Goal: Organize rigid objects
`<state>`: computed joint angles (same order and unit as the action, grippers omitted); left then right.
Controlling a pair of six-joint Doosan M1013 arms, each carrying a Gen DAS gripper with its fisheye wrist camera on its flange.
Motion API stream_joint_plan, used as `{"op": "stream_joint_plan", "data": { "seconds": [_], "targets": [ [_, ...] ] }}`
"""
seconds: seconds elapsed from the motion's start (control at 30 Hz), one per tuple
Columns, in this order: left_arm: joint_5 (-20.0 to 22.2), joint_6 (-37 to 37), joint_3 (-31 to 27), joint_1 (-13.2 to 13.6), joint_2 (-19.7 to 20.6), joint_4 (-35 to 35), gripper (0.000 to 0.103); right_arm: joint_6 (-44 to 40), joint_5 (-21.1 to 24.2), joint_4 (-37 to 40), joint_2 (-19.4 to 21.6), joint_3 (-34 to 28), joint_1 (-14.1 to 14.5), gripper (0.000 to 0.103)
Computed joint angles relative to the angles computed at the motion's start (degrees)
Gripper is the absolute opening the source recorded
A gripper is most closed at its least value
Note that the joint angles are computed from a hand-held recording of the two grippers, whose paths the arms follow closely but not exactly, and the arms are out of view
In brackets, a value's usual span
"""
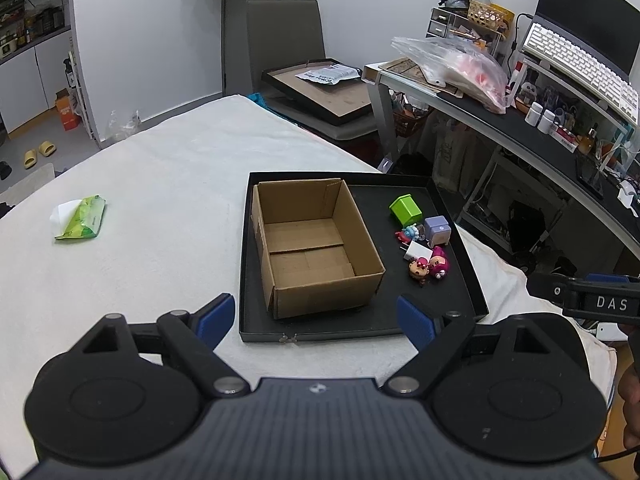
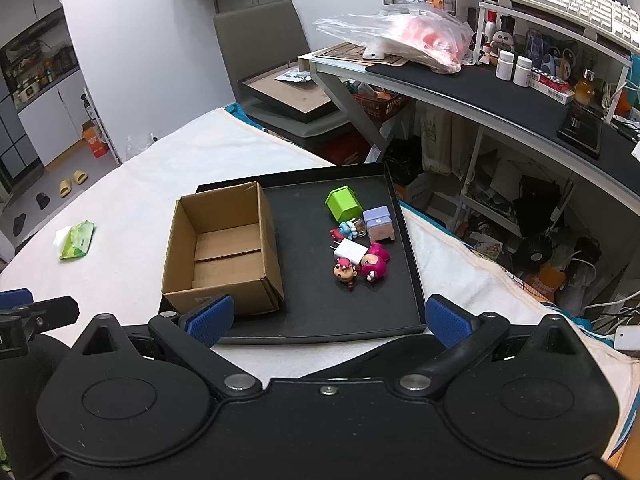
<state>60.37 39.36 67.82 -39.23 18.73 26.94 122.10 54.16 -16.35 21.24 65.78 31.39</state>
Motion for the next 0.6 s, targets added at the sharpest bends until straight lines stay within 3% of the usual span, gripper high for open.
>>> {"op": "stream_joint_plan", "data": {
  "seconds": [0.6],
  "targets": [
    [0.18,0.59,-0.41,0.70,0.89,-1.46,0.087,-1.73,-0.73,2.97,0.22,0.13,-0.78,0.103]
  ]
}}
